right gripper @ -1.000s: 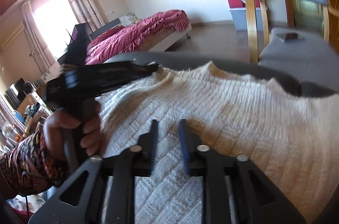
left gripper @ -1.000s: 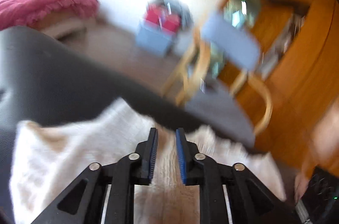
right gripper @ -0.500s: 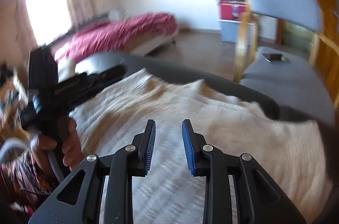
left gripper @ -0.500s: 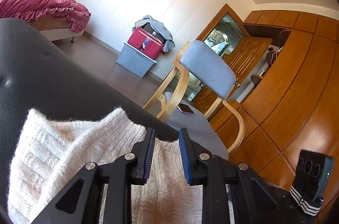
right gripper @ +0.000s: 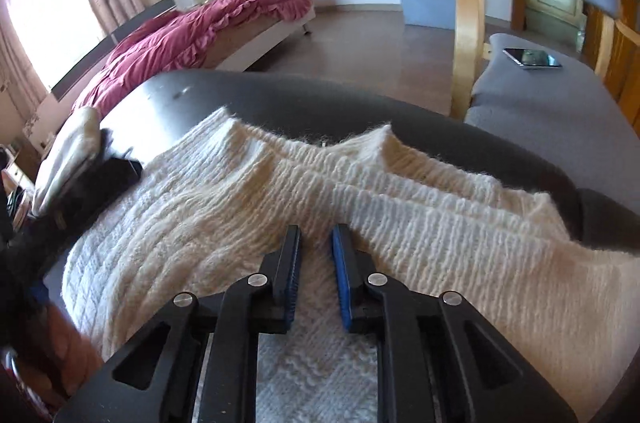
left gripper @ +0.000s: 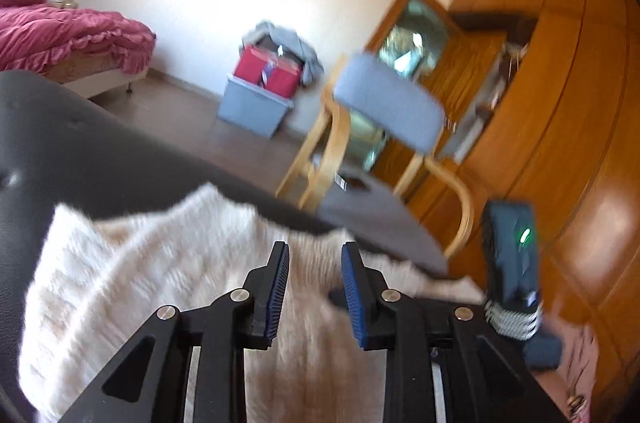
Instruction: Fold clothes
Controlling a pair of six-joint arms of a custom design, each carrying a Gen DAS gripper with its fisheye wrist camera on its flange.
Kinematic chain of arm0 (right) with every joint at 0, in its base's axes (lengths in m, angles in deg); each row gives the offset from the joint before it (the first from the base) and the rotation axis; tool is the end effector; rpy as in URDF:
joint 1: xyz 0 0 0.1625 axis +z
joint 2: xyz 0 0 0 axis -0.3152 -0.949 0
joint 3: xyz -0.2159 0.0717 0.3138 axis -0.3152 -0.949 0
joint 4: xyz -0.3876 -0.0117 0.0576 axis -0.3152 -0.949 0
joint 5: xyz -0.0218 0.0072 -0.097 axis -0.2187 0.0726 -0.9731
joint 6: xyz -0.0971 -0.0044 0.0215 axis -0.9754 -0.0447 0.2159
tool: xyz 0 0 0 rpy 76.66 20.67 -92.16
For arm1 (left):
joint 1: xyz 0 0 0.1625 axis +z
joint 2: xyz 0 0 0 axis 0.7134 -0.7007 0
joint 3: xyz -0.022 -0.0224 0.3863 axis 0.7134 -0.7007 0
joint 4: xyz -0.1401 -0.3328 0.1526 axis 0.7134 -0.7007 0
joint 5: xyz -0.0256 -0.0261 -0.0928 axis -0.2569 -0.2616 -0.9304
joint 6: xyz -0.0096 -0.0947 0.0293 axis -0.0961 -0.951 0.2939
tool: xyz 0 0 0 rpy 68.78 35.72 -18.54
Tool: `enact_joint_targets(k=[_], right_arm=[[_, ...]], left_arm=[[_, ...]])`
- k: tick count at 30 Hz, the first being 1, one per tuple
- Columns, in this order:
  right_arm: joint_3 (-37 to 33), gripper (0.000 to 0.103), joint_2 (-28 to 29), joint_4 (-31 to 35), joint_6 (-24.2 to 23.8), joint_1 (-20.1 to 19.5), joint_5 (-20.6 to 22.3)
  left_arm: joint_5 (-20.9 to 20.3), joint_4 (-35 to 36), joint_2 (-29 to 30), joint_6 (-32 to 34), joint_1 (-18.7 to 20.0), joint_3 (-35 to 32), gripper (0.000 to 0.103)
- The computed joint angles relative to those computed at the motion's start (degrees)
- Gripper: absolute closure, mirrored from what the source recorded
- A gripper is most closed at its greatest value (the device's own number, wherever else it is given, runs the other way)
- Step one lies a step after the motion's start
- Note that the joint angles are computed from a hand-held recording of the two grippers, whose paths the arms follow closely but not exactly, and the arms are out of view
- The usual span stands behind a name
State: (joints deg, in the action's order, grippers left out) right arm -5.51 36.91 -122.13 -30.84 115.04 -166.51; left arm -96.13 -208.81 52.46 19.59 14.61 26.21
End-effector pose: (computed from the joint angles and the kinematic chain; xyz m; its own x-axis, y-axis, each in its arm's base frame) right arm 0.2170 -0.8122 0.0646 -0.5881 -0.7663 0.2585 -0.8034 0.5903 -0.0779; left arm -0.1438 -0.6646 0.1295 -0.9277 -0.2544 -0.2733 0.1595 0.3918 -0.9061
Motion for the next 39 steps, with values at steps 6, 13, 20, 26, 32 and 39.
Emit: enact_joint_targets(k=[6,13,20,26,32,39], right_arm=[[3.32,0.086,-3.61,0.19,0.08,-0.87,5.19],[3.16,0.086,-4.1,4.32,-5.52,0.09,0.65],[-0.66,0.086,-1.05,4.79,-2.56,-1.13,2.54],[1.86,0.087,-0.76,-3.65,-1.75,-0.4,-0.91],[-2.15,0.092,0.69,-3.17,3.09,-1.32,0.6],[6.71,0.088,-6.63,2.25,-4.9,0.02,5.28]], left_arm=[[-3.28,5.28,-2.4,-10.93,2.54,1.84,0.076],[-2.57,7.07,-2.06,-11.23,2.43,1.25,0.076],[-0.21,10.22,-1.73,-11.78,2.01,0.38,0.076],[0.2,11.38,-1.68,-12.17,2.03,0.11,0.076],[-0.45,11.33,-1.83,-12.42,2.21,0.33,0.076],[-1.51,10.69,-2.3,-12.92,2.47,1.06,0.076]])
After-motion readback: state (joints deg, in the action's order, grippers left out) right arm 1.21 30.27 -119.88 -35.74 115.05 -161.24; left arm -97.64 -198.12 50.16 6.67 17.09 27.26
